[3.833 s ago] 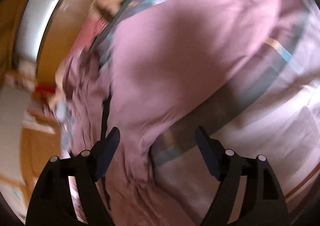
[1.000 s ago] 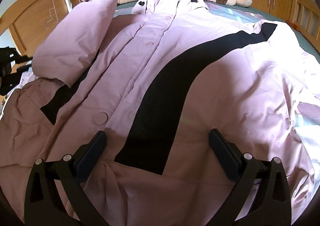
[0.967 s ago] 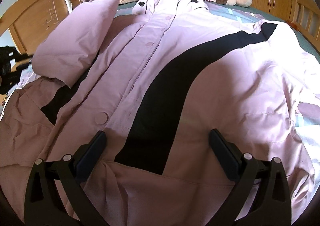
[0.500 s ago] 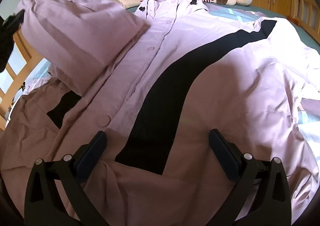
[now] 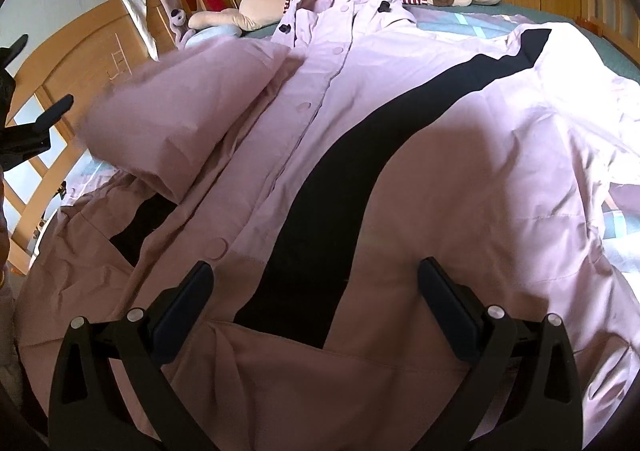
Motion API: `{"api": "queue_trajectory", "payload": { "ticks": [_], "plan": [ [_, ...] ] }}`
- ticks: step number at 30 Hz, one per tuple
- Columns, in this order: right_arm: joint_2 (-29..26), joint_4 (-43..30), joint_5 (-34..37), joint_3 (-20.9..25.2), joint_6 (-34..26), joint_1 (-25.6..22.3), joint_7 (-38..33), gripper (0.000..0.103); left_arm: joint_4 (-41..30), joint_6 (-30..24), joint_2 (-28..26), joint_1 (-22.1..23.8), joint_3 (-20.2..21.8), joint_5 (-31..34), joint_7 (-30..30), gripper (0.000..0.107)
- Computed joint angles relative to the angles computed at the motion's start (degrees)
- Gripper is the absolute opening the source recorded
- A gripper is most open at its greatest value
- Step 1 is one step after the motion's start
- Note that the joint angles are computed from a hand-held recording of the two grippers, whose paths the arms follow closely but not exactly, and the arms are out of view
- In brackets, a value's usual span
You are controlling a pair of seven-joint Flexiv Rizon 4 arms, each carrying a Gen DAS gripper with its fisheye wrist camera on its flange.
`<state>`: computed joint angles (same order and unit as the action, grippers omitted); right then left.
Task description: Fold large clothes
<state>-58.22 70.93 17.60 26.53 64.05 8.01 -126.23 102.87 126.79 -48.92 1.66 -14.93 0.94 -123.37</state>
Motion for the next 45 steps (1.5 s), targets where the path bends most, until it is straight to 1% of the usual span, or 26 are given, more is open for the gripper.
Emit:
{"api": "queue_trajectory", "payload": {
  "ticks": [1, 2, 4, 5, 7, 9, 10, 11, 12, 13, 15, 17, 18, 19, 22, 26, 29, 31, 33, 34, 36, 38, 40, 41, 43, 45],
  "plan": [
    [0.1, -0.5, 0.3, -0.2, -0.8, 0.1, 1.4, 0.102, -0.3, -0.3, 0.0, 0.1, -0.3, 0.1, 0.6, 0.094],
    [0.4, -0.9, 0.4, -1.0, -1.7, 0.5, 3.5, 0.102, 1.3, 0.2, 1.3, -0.3, 0.2, 0.3, 0.3, 0.094],
    [1.1, -1.8, 1.1, -2.1, -3.2, 1.0, 8.1, 0.102, 1.7, -1.1, 2.6, -2.8, 2.2, -2.0, 1.9, 0.094],
    [1.3, -2.2, 1.5, -2.7, -3.3, 1.4, 10.4, 0.102, 2.3, -1.5, 3.3, -3.6, 2.9, -3.1, 2.4, 0.094],
    [1.7, -2.6, 2.8, -3.7, -1.2, 1.9, 15.2, 0.102, 3.3, -2.1, 4.6, -6.0, 5.0, -6.0, 4.0, 0.092],
    [1.7, -3.0, 2.8, -4.1, -1.3, 2.1, 18.3, 0.102, 5.3, 0.6, 6.0, -8.0, 7.4, -8.9, 4.9, 0.092],
    [1.8, -3.1, 2.0, -4.7, -2.1, 2.5, 19.5, 0.102, 7.8, 3.9, 7.2, -9.6, 9.4, -12.6, 4.5, 0.093],
    [1.8, -2.6, 1.1, -5.0, -2.2, 2.8, 19.5, 0.102, 10.5, 6.2, 8.3, -10.1, 9.7, -17.0, 4.6, 0.094],
    [2.2, -1.2, -0.3, -5.9, -0.9, 3.9, 19.0, 0.102, 13.5, 8.1, 9.4, -9.3, 8.8, -20.9, 3.8, 0.094],
    [2.5, 0.5, -1.9, -7.0, 1.0, 4.9, 18.5, 0.102, 16.4, 9.5, 10.2, -6.9, 7.6, -21.0, -0.2, 0.094],
    [2.9, 3.6, -4.9, -8.5, 5.3, 6.4, 18.0, 0.102, 20.8, 11.8, 9.9, 1.1, 5.4, -12.5, -14.4, 0.094],
    [3.0, 6.3, -7.9, -11.0, 10.1, 8.7, 18.9, 0.102, 21.8, 11.4, 7.5, 9.1, 3.3, -1.7, -27.5, 0.094],
    [2.9, 7.0, -9.1, -11.8, 11.3, 9.5, 19.6, 0.102, 21.7, 11.9, 5.6, 12.6, 1.1, 1.3, -30.6, 0.093],
    [2.8, 7.3, -10.1, -12.3, 11.8, 9.8, 20.3, 0.102, 21.4, 12.7, 3.5, 15.1, -1.0, 2.6, -31.9, 0.093],
    [2.1, 7.3, -11.8, -10.2, 12.4, 8.0, 20.8, 0.102, 17.3, 11.0, -1.0, 17.7, -3.0, 8.0, -36.4, 0.091],
    [1.5, 7.7, -14.3, -8.3, 13.5, 6.3, 21.8, 0.102, 9.3, 6.8, -4.7, 18.5, -6.5, 15.9, -35.9, 0.089],
    [1.2, 8.0, -16.1, -7.4, 13.7, 5.6, 23.1, 0.102, 4.6, 2.8, -7.0, 18.4, -9.3, 18.8, -34.2, 0.089],
    [1.2, 8.3, -17.1, -7.1, 14.0, 5.3, 23.8, 0.102, 1.2, 3.3, -9.8, 18.5, -11.5, 21.2, -32.8, 0.089],
    [1.4, 8.9, -17.8, -6.9, 14.5, 5.1, 24.4, 0.102, -3.0, 4.4, -12.9, 18.7, -14.3, 25.2, -31.9, 0.089],
    [1.3, 8.9, -18.2, -6.8, 14.6, 5.0, 24.7, 0.102, -6.0, 4.2, -13.9, 18.1, -15.5, 28.4, -30.7, 0.089],
    [1.1, 8.9, -18.8, -6.5, 14.7, 4.8, 25.0, 0.102, -9.9, 1.1, -13.4, 17.2, -16.9, 33.7, -28.3, 0.089],
    [1.2, 9.3, -19.3, -6.3, 15.0, 4.6, 25.5, 0.102, -13.2, -4.8, -12.6, 17.1, -20.0, 39.9, -24.9, 0.091],
    [1.2, 9.4, -19.7, -5.9, 15.0, 4.2, 25.6, 0.102, -13.0, -7.9, -10.9, 16.0, -19.8, 38.8, -22.4, 0.093],
    [1.2, 9.5, -19.8, -5.7, 15.1, 4.1, 25.7, 0.102, -12.2, -8.6, -9.7, 15.0, -18.4, 36.5, -21.7, 0.095],
    [1.0, 9.4, -20.0, -5.3, 15.0, 3.8, 25.8, 0.102, -9.8, -7.1, -8.3, 13.9, -15.6, 32.0, -21.5, 0.096],
    [1.1, 9.3, -20.0, -5.0, 14.9, 3.5, 26.0, 0.102, -5.3, -5.8, -4.5, 10.7, -9.2, 23.3, -21.6, 0.098]
  ]
}}
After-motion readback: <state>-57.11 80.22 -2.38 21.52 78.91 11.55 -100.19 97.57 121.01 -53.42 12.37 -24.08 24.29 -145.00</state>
